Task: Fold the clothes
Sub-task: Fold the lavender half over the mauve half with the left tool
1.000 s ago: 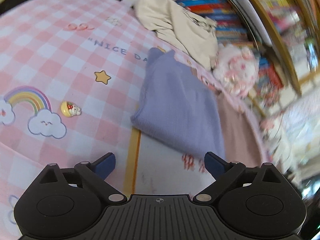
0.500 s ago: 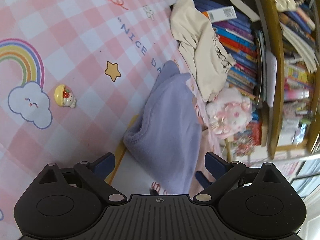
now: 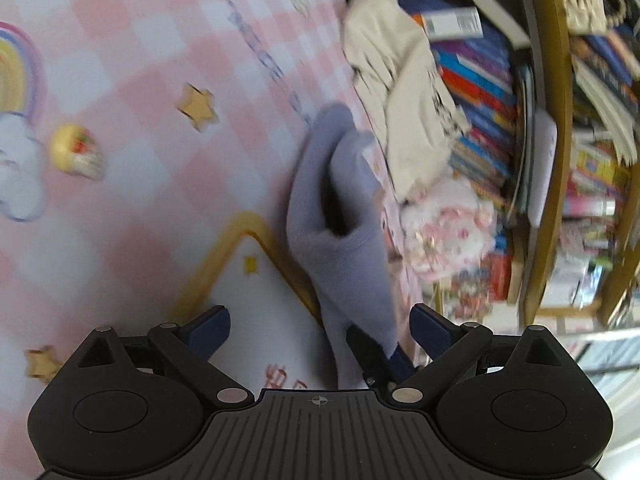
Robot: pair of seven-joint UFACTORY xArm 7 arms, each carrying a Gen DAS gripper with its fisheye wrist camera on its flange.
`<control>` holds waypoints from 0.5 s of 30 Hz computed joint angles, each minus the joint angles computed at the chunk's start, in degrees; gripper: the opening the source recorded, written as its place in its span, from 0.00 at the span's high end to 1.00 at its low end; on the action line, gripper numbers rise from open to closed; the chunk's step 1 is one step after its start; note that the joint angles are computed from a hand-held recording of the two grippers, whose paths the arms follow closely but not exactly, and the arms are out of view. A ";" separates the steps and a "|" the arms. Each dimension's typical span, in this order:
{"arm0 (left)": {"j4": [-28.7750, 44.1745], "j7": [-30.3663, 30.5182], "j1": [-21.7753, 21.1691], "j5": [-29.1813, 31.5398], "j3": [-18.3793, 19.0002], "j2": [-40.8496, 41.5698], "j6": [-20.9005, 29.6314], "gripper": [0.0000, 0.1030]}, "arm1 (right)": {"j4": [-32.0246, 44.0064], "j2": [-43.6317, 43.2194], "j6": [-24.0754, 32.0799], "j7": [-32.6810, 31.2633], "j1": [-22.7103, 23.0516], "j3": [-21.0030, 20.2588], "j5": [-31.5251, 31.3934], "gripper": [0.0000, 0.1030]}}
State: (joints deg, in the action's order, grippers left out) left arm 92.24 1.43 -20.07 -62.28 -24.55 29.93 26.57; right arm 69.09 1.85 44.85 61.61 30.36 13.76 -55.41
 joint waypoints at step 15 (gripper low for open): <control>1.68 -6.30 -1.39 5.51 -3.99 4.27 -16.07 0.39 | -6.09 -6.08 -2.54 7.74 -1.94 0.80 5.57 0.45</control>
State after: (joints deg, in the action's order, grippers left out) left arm 93.91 -4.87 -21.46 -56.77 -28.54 34.20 10.49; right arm 63.00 -4.23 42.31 69.35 28.42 14.57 -49.84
